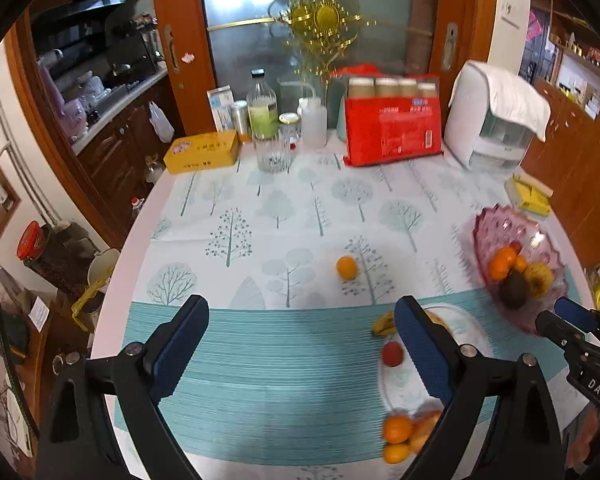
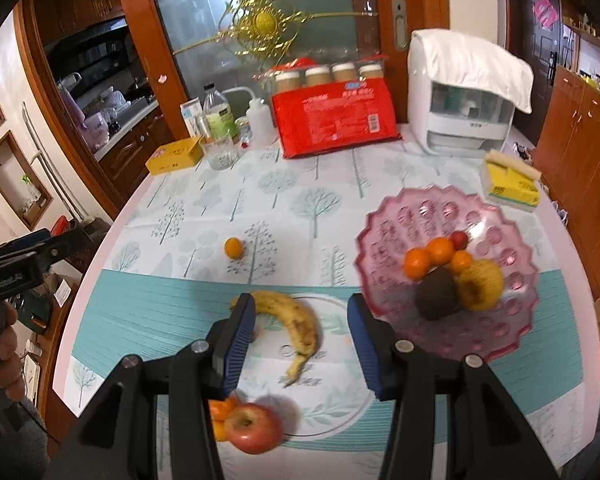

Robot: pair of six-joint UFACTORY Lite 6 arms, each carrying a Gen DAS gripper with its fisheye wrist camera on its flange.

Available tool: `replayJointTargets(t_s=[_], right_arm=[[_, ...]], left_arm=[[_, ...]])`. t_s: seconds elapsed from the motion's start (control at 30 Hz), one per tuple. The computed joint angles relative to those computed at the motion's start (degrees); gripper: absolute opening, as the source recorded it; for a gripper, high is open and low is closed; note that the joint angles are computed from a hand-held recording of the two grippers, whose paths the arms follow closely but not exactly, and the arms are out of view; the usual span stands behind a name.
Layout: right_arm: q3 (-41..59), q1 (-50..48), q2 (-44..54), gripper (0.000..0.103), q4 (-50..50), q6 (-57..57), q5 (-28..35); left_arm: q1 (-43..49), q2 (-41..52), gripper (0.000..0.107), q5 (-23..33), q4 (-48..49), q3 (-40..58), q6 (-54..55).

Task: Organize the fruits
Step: 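Withdraw both grippers from the bowl back toward the plate, then grasp the small red apple with the right gripper while the left grasps a loose mandarin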

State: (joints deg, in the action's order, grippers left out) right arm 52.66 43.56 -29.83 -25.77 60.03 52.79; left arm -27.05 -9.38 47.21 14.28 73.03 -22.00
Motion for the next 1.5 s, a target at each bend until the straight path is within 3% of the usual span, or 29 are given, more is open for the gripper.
replayJointTargets(t_s=[0.23, 0.5, 0.67, 0.83, 0.93, 1.13, 1.27, 1.5], right_arm=[[-1.44, 0.25, 13.37, 0.048, 2.69, 2.08, -12.45], [1.1, -4.59, 31.47, 0.048, 17.53, -12.64, -24.48], [4.75, -6.0, 39.76, 0.048, 25.12, -21.91, -27.06], [7.88, -5.72, 45.48, 0.047, 25.96, -24.53, -26.79], [7.82, -5.84, 46.68, 0.034, 26.46, -25.5, -27.6], [7.03, -5.53, 45.67, 0.033, 23.96, -24.94, -28.11], [3.91, -6.15, 39.56, 0.033, 21.88, -23.25, -27.9], [-0.33, -9.97, 29.74, 0.033, 14.82, -17.84, -25.79]], left_arm=[[4.54, 10.01, 0.093, -7.6, -2.91, 1.62, 9.39], [6.51, 18.69, 0.093, -12.42, -5.51, 4.32, 18.33], [7.49, 22.51, 0.093, -13.16, -8.42, 6.3, 22.57], [7.32, 27.49, 0.093, -13.68, -10.49, 9.62, 25.16], [6.98, 30.7, 0.093, -13.71, -11.56, 12.12, 25.88], [5.89, 39.28, 0.093, -13.71, -13.41, 18.87, 25.63], [4.96, 46.97, 0.093, -12.99, -15.15, 25.17, 24.3], [3.43, 59.44, 0.079, -10.89, -18.34, 37.21, 20.14]])
